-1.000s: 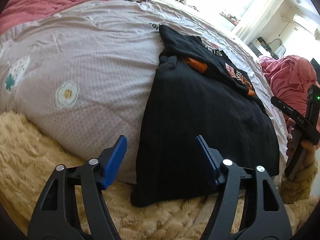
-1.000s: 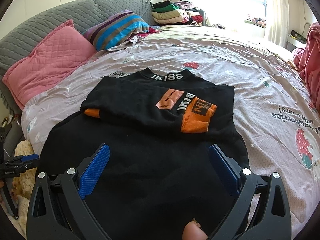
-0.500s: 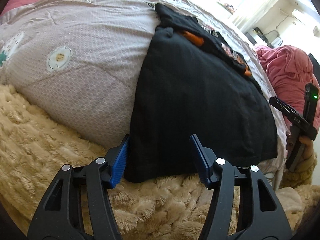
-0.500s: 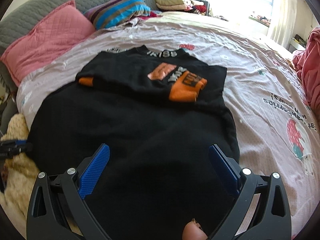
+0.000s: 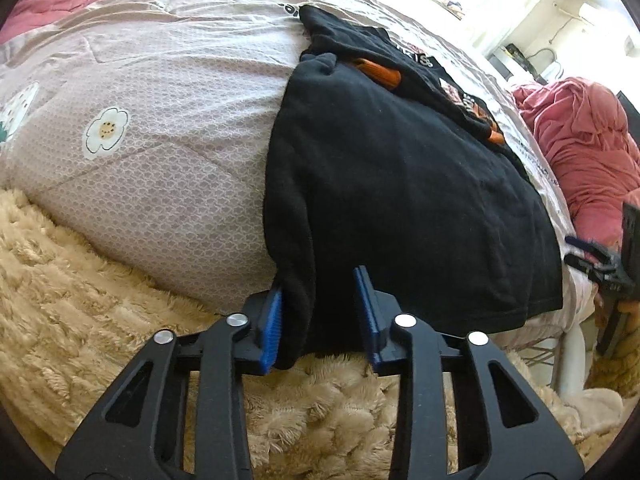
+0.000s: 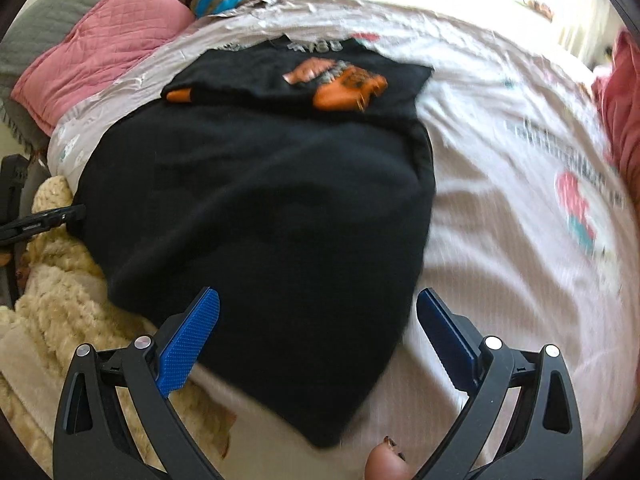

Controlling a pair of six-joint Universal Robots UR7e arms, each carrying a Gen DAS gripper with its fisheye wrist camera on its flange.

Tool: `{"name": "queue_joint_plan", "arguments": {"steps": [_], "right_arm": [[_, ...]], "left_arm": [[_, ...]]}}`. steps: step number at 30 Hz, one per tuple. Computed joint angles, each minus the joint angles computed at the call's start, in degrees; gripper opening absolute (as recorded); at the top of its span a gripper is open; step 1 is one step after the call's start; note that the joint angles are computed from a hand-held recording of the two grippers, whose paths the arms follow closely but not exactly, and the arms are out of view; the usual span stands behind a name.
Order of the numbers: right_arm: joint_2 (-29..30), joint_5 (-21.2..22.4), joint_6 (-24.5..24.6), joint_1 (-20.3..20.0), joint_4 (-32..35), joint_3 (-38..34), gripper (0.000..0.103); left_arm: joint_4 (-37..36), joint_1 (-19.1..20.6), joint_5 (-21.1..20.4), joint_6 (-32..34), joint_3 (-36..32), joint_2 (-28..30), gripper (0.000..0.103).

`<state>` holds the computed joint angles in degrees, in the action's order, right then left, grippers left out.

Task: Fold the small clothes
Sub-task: 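Grasp the sweatshirt hem with the left tool while the right tool grasps it too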

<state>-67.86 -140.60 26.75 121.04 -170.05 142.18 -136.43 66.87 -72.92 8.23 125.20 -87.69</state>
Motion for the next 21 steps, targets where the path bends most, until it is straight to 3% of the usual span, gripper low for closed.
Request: {"name": "queue_joint_plan", "arguments": {"steps": [3, 5, 10, 14, 17, 21], "right_arm": [[-2.4, 2.3, 3.6, 0.4, 3.6, 1.7, 0.091], [-3.6, 3.1, 6.2, 0.3, 6.2, 2.2, 0.067], [-4.6, 5.6, 9.6, -1.3, 6.6, 4.0, 0.05], [-3.7, 5.7, 8.8, -1.7, 5.5, 3.8, 0.049], [-1.9, 3.0, 6.8, 0.2, 5.1, 2.6, 0.011], [-1.3, 2.1, 2.5, 2.1, 1.3, 1.9, 0.008]], "left_arm": [[-0.2, 0.6, -1.3, 0.0, -0.4, -0.2, 0.018], [-0.3, 0.7, -1.4, 0.1, -0.3, -0.2, 0.018], [-0.2, 0.7, -1.6, 0.1, -0.5, -0.1, 0.018], [0.1, 0.8, -1.8, -0.1, -0.6, 0.1, 0.019], [0.1, 0.9, -1.9, -0.5, -0.8, 0.5, 0.02], [0.5, 0.9, -1.6, -0.6, -1.0, 0.5, 0.02]]}}
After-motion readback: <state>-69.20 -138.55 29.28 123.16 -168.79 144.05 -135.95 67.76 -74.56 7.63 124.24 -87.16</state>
